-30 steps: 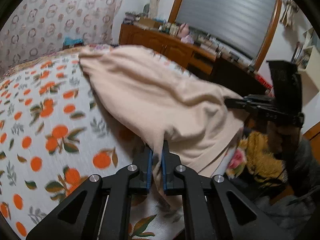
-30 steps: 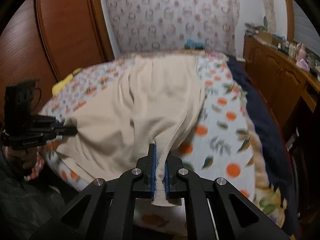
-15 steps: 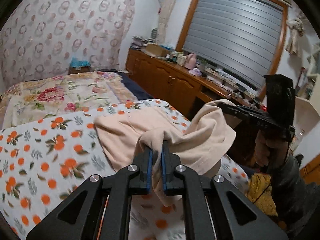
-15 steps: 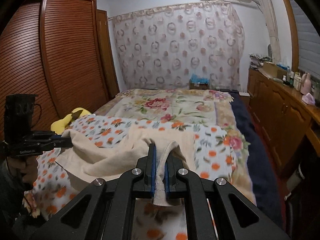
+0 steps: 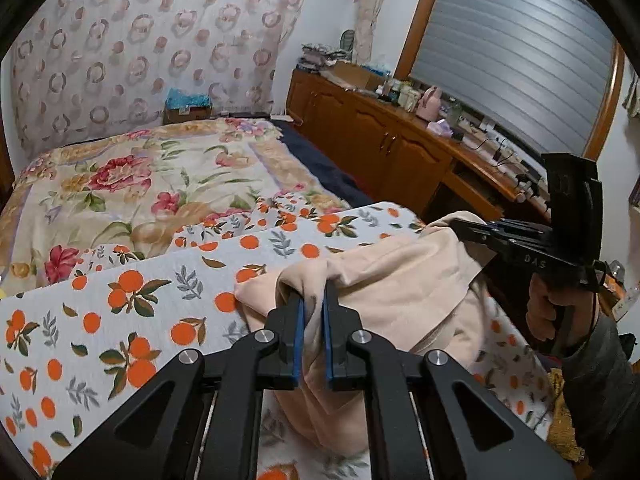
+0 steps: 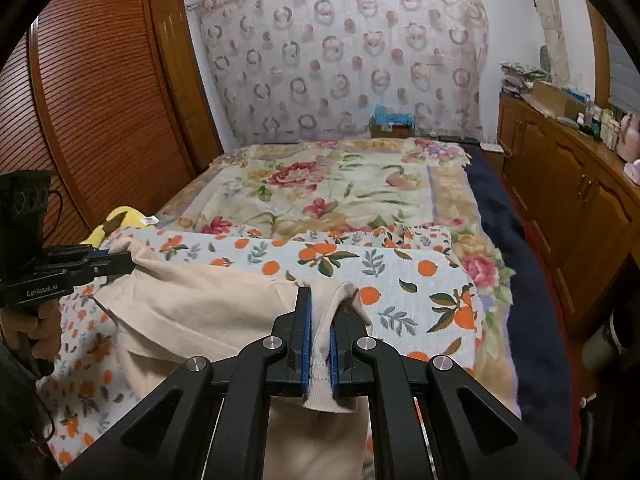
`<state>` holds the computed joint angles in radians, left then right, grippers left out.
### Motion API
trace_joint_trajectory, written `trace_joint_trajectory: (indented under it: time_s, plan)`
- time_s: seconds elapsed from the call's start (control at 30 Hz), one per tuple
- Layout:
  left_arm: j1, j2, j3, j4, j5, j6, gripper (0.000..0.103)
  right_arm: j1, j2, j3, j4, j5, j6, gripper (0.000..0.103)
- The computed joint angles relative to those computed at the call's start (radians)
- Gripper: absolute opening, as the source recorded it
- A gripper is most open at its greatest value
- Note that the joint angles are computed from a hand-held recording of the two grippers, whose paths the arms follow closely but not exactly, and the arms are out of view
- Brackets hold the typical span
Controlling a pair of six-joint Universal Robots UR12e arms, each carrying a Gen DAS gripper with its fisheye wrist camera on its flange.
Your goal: Fold small clothes
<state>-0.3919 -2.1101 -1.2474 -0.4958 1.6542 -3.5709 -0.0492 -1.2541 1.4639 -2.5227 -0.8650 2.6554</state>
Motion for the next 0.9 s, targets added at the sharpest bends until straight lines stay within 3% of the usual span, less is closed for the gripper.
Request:
trace_joint_trajectory:
  time_s: [0.2,0.23,0.27,0.37,0.43,0.53,0.67,0.73,0.83,0.9]
  plan:
    - [0.007,0.006,-0.015,-0.016,-0.016,0.014,0.013,0.003,0.007,-0.015,-0.008,0.011,-0.016,0.01]
    - [0.006,0.01,-0.019,-0.014,-0.014,0.025,0.02,0.001,0.003,-0.01,-0.017,0.01,-0.022,0.017]
    - [0.003,0.014,-0.025,-0.014,-0.001,0.038,0.034,0.0,-0.003,-0.002,-0.034,-0.002,-0.023,0.027]
    - [-0.006,0.027,-0.044,-0.002,0.055,0.071,0.063,-0.008,-0.019,0.03,-0.107,-0.028,-0.026,0.044]
    - [-0.004,0.04,-0.066,0.005,0.05,0.078,0.073,-0.02,-0.027,0.044,-0.122,-0.021,-0.029,0.053]
    - [-0.005,0.058,-0.099,0.01,0.047,0.082,0.077,-0.031,-0.043,0.063,-0.091,-0.02,-0.062,0.058]
    - [0.003,0.051,-0.092,-0.04,-0.024,0.098,0.077,-0.019,-0.035,0.039,0.072,-0.056,-0.161,0.06]
    - [0.002,0.035,-0.068,-0.072,-0.036,0.115,0.077,-0.008,-0.021,0.016,0.134,-0.079,-0.168,0.06]
    - [0.002,0.007,-0.027,-0.093,-0.051,0.135,0.077,-0.002,0.003,-0.019,0.167,-0.046,-0.166,0.06]
    - [0.004,-0.01,0.0,-0.098,-0.048,0.135,0.077,0.002,0.023,-0.053,0.188,-0.015,-0.161,0.051]
